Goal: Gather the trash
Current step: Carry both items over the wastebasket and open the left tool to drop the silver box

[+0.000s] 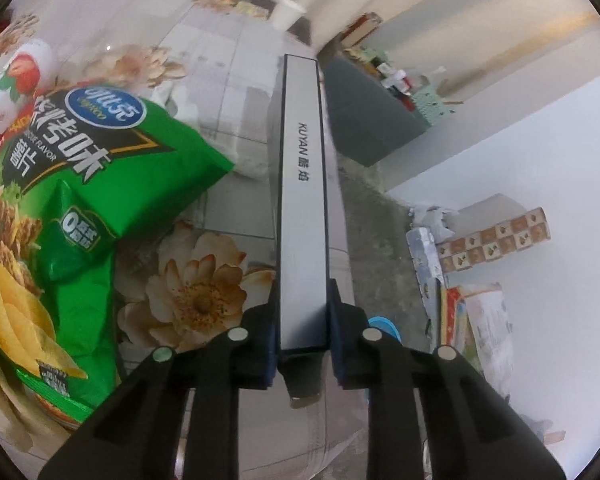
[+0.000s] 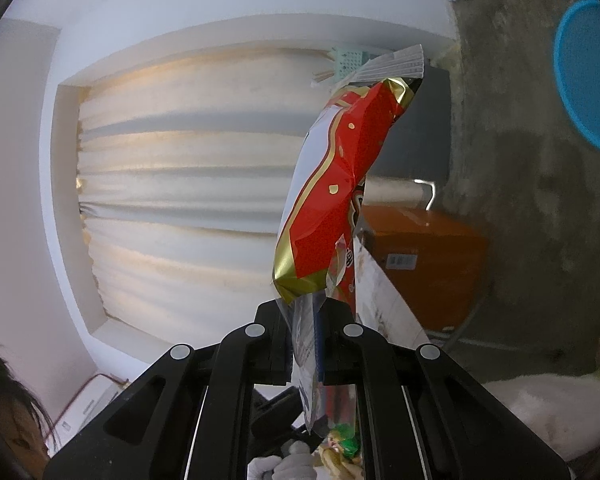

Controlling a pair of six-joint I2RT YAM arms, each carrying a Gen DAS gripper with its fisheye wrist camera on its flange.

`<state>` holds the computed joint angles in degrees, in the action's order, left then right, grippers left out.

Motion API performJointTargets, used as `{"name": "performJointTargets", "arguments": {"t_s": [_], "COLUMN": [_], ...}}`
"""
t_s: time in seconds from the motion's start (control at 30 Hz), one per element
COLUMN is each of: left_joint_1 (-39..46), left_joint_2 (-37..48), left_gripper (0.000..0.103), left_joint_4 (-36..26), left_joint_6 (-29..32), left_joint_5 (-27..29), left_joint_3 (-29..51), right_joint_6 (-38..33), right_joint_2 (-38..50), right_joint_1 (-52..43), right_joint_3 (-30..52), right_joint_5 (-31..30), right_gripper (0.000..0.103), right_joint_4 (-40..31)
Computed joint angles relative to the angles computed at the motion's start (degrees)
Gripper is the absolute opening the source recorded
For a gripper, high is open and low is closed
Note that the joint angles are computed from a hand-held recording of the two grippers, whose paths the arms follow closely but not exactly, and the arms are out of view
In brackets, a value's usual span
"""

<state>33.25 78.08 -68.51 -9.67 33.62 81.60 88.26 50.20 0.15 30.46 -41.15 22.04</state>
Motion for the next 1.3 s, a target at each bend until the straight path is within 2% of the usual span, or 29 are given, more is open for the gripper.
{"name": "performJointTargets", "arguments": {"t_s": [0.27, 0.37, 0.5, 0.6, 0.73, 0.87, 0.97, 1.1, 1.3], "left_joint_1": [-0.44, -4.48, -14.85, -26.4, -40.85, -51.58, -57.09, -62.04, -66.32], "left_joint_2": [-4.96, -5.91, -5.61, -4.0, 2.69, 14.11, 23.57, 35.16, 49.43], "left_gripper": [0.02, 0.02, 0.02, 0.02, 0.02, 0.02, 0.02, 0.02, 0.02], "left_joint_4": [-0.25, -0.12, 2.14, 5.39, 9.79, 11.62, 13.15, 14.25, 15.23], "left_joint_6": [5.97, 6.27, 3.17, -0.89, -5.69, -9.8, -10.14, -9.94, -11.74], "left_joint_5": [2.81, 3.82, 3.0, -0.82, -6.87, -11.37, -14.85, -18.11, -21.3], "left_joint_3": [1.48, 3.03, 4.98, 6.26, 8.23, 12.94, 16.88, 22.29, 30.41], "right_joint_6": [-8.58, -15.08, -29.39, -40.88, -51.86, -58.85, -62.26, -64.24, -65.89], "right_joint_2": [-4.0, -5.45, -5.89, -4.56, -1.56, 3.92, 10.16, 18.26, 23.9], "right_joint_1": [-3.65, -9.07, -20.98, -29.23, -34.93, -31.88, -28.79, -25.97, -24.7], "right_joint_3": [7.25, 11.82, 20.5, 26.44, 30.6, 30.94, 30.24, 29.93, 26.58], "right_joint_5": [-0.26, -1.7, -3.53, -2.14, 3.07, 14.43, 20.91, 25.46, 26.93], "right_gripper": [0.007, 0.007, 0.007, 0.007, 0.007, 0.007, 0.007, 0.007, 0.007], "right_joint_4": [-15.87, -25.69, -43.11, -54.05, -61.37, -61.61, -59.25, -55.67, -51.32]}}
